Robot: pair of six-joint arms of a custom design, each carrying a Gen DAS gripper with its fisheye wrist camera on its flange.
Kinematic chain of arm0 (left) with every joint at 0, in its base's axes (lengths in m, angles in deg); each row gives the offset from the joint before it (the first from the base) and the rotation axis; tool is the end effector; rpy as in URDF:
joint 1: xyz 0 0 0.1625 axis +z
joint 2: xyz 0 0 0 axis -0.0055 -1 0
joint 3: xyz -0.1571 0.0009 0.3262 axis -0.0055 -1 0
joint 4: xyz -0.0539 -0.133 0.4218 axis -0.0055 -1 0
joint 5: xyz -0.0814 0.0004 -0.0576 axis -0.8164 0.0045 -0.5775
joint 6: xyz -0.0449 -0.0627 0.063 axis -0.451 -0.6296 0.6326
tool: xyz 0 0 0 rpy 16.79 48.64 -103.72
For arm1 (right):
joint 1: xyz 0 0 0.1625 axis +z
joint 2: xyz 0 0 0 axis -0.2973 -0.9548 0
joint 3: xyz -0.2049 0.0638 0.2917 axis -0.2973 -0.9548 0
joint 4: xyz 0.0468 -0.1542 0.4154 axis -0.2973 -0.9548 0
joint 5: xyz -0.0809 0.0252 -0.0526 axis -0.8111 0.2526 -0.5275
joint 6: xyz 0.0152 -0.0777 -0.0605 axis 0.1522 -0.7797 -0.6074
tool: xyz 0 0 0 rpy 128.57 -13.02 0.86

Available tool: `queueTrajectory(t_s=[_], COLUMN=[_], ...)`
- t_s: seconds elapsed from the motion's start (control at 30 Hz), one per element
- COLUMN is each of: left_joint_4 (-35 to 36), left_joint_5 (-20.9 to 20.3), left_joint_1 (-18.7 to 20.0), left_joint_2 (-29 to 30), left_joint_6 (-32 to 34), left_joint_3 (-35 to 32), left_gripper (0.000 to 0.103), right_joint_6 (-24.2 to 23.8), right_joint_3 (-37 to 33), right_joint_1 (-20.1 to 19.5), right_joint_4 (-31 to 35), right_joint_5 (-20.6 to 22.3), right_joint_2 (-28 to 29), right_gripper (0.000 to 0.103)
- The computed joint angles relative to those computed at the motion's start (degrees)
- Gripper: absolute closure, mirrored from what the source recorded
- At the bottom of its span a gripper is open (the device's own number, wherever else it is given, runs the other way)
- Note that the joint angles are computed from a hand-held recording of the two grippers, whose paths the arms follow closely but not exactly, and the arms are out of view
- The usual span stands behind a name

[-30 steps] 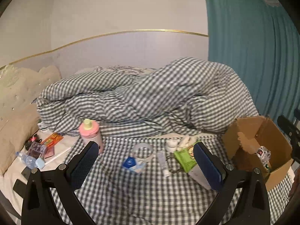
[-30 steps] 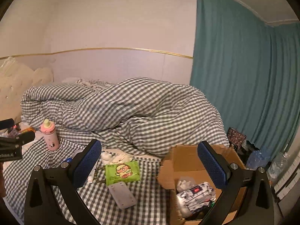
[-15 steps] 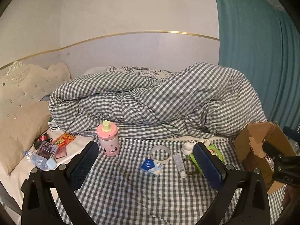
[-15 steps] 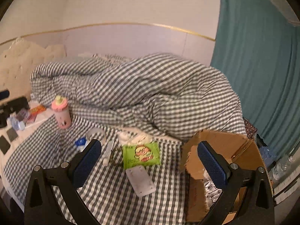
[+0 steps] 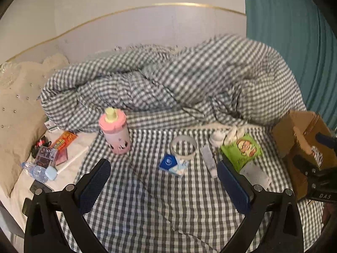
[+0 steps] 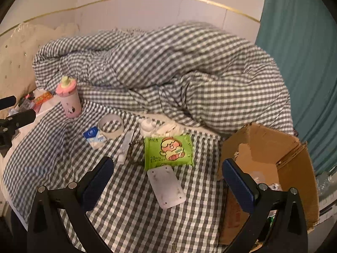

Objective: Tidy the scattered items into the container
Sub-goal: 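Move both grippers back over the remaining items on the bed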

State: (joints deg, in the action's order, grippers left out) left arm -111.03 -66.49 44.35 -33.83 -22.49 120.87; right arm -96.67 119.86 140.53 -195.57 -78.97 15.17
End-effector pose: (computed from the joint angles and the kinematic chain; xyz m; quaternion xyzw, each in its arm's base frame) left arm -0.1753 -0.4882 0.4437 -0.0133 0.7953 -0.4194 0.4376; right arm 0.4850 -0.6003 0.1339 0.4351 -0.8196 0.2402 0.2852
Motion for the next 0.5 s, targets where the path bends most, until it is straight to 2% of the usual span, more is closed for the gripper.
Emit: queueTrajectory(t_s=[0.3, 0.43, 0.5], left_joint_4=[-13.8, -18.5, -18.4], left_joint_5=[-6.4, -11.0, -13.9], left_joint_1=[6.1, 10.3, 12.9], left_joint_2=[3.7, 6.6, 8.5], left_joint_6=[13.1, 18.7, 19.1], left_joint_3=[-0.4, -1.8, -3.3], left_gripper=[0.0, 0.0, 0.0], right_joint_6=[4.0, 7.6, 9.2], right_joint_3=[-5.9, -10.1, -11.9], right_joint_1=[-2.3, -3.9, -4.7], right_joint_4=[11.3, 18.3, 21.2], right_joint_5=[-1.0, -1.9, -1.8], right_joint_2=[4.4, 7.3, 8.5], right_gripper=[0.0, 0.0, 0.0])
